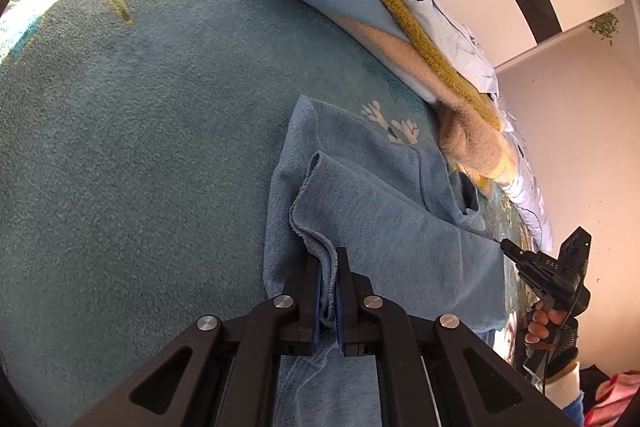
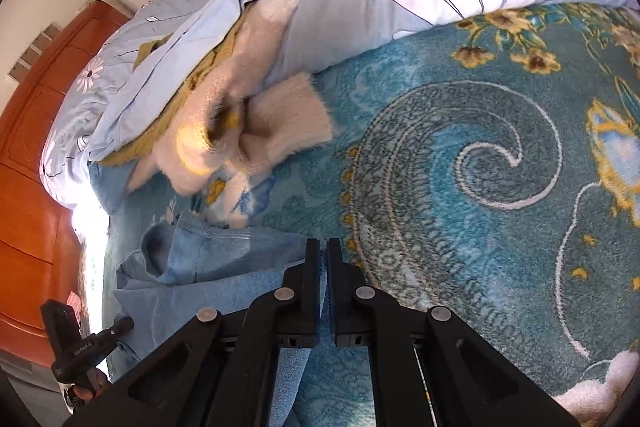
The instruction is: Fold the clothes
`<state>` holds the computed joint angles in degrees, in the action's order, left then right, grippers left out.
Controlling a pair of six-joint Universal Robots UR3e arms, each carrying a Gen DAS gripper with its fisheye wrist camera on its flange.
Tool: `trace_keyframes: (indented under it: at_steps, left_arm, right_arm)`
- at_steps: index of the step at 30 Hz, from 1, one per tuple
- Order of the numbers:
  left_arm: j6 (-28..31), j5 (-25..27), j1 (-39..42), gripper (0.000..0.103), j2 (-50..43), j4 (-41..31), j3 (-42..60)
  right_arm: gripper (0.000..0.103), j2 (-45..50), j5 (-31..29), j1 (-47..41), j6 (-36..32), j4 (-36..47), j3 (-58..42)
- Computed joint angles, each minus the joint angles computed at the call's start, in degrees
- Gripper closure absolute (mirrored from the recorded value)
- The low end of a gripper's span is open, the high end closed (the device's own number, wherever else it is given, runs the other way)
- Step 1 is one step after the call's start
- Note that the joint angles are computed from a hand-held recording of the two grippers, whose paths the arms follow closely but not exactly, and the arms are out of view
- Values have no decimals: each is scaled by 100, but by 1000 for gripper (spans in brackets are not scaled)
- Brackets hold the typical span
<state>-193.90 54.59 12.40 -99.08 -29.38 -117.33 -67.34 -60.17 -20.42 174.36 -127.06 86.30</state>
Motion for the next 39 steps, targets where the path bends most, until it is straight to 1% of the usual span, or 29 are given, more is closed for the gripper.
trace_keyframes:
  at_steps: [1, 4, 5, 7, 9, 10, 13, 14, 17, 20, 25, 27, 29, 31, 32, 33, 35, 37, 39]
  left_arm:
    - [-15, -7, 5, 96, -8, 18, -8]
    - [-29, -13, 5, 96, -13, -19, 18]
    - [-9, -6, 0, 96, -12, -58, 45]
    - [21, 2, -6, 96, -18, -113, 86]
    - [27, -7, 0, 96, -23, -128, 97]
    - [30, -15, 3, 96, -24, -115, 87]
    - [37, -65, 36, 96, -12, -95, 49]
    - [41, -72, 42, 96, 5, -108, 43]
    - [60, -47, 50, 96, 98, -164, 24]
    - [140, -15, 56, 96, 180, -156, -42]
    - [-6, -1, 52, 97, 151, -25, -111]
    - [-27, -4, 42, 96, 213, -213, -23]
    - [158, -178, 115, 95, 466, -551, -17]
    - [455, -395, 243, 86, 840, -889, -123]
    - [590, -464, 311, 72, 1058, -1077, -189]
    - [716, -530, 399, 61, 1299, -1252, -296]
    - [964, -481, 504, 59, 1740, -1488, -548]
    - [1220, -409, 607, 57, 2191, -1746, -782]
    - [1321, -13, 440, 55, 2376, -1718, -905]
  right_arm:
    - [101, 37, -85, 26, 50, -57, 40]
    - [100, 6, 214, -114, 194, -183, 240]
    - [98, -31, 349, -168, 94, -12, 208]
    - [97, -267, 256, -182, -69, 194, 221]
    - [97, -743, 244, -256, -237, 228, 565]
    - [97, -1037, 368, -324, -358, 318, 812]
    - [97, -1828, 990, -428, -1038, 840, 1493]
    - [97, -2016, 1042, -362, -1215, 924, 1658]
    - [97, -2419, 818, -118, -1363, 873, 2139]
    - [97, -2719, 458, -135, -1624, 696, 2637]
    - [100, -2846, 418, -419, -1762, 548, 3175]
    - [100, -2927, 530, -580, -1807, 797, 3162]
    - [99, -3152, 738, -680, -1743, 1056, 3156]
    - [99, -3784, 1079, -1034, -2154, 1742, 3283]
    - [99, -4200, 1263, -1251, -2393, 2151, 3410]
    - [99, -4659, 1424, -1552, -2751, 2741, 3544]
    - [99, -5604, 1547, -2248, -3558, 4131, 3744]
    - [99, -6468, 1374, -2996, -4328, 5510, 3894]
    - [99, -7199, 1097, -3798, -5122, 6830, 3933]
